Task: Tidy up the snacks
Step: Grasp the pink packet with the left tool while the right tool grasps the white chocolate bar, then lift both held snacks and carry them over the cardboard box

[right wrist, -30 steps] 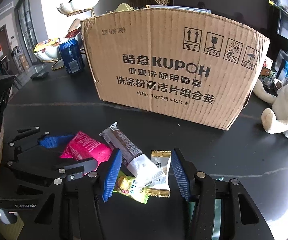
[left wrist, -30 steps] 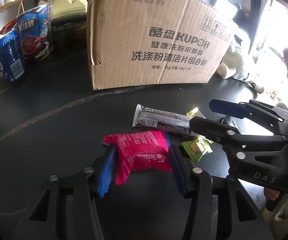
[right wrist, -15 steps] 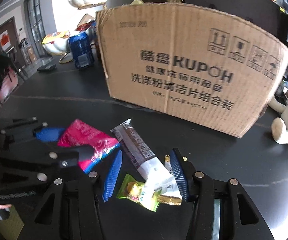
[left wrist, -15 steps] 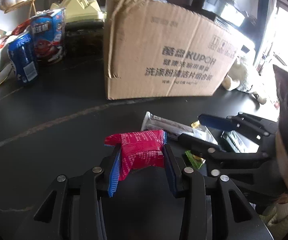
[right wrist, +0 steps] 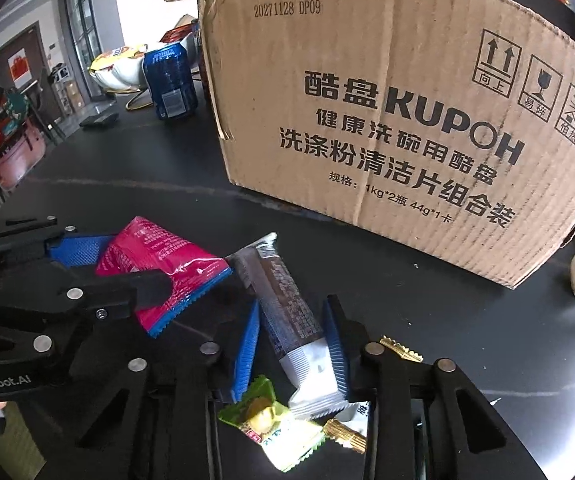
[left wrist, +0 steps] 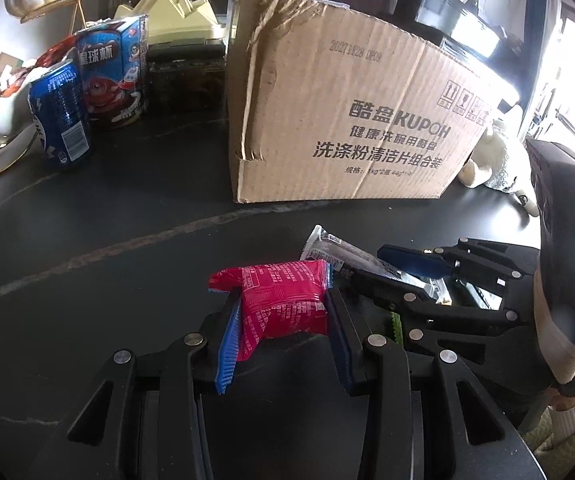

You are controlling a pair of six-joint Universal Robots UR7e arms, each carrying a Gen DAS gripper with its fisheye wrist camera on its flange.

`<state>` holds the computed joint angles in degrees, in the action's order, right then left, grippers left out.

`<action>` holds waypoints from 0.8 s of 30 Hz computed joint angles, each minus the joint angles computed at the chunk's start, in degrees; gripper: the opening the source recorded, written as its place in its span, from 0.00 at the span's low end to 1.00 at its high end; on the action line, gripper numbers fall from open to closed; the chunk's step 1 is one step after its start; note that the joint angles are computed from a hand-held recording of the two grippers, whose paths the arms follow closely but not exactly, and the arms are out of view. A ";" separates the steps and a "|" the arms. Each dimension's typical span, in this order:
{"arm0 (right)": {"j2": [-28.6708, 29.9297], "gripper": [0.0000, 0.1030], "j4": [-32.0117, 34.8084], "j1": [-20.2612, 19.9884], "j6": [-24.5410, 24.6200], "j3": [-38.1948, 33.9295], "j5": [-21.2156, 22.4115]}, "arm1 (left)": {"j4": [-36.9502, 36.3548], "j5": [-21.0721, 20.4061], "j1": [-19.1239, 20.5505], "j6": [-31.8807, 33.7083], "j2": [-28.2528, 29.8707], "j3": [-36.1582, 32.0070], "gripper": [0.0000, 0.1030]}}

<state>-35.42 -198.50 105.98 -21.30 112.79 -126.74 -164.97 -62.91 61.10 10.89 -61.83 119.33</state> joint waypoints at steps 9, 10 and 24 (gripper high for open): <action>0.93 0.21 -0.84 0.15 0.52 -0.57 0.49 | 0.22 -0.13 0.16 -0.50 -0.19 0.01 0.38; 0.99 0.21 -0.99 0.23 0.80 -0.64 0.51 | 0.08 -0.15 0.18 -0.45 -0.20 -0.04 0.38; -2.71 0.20 -5.57 3.16 1.75 2.61 1.23 | -6.62 0.48 -2.44 3.16 -2.59 2.82 0.38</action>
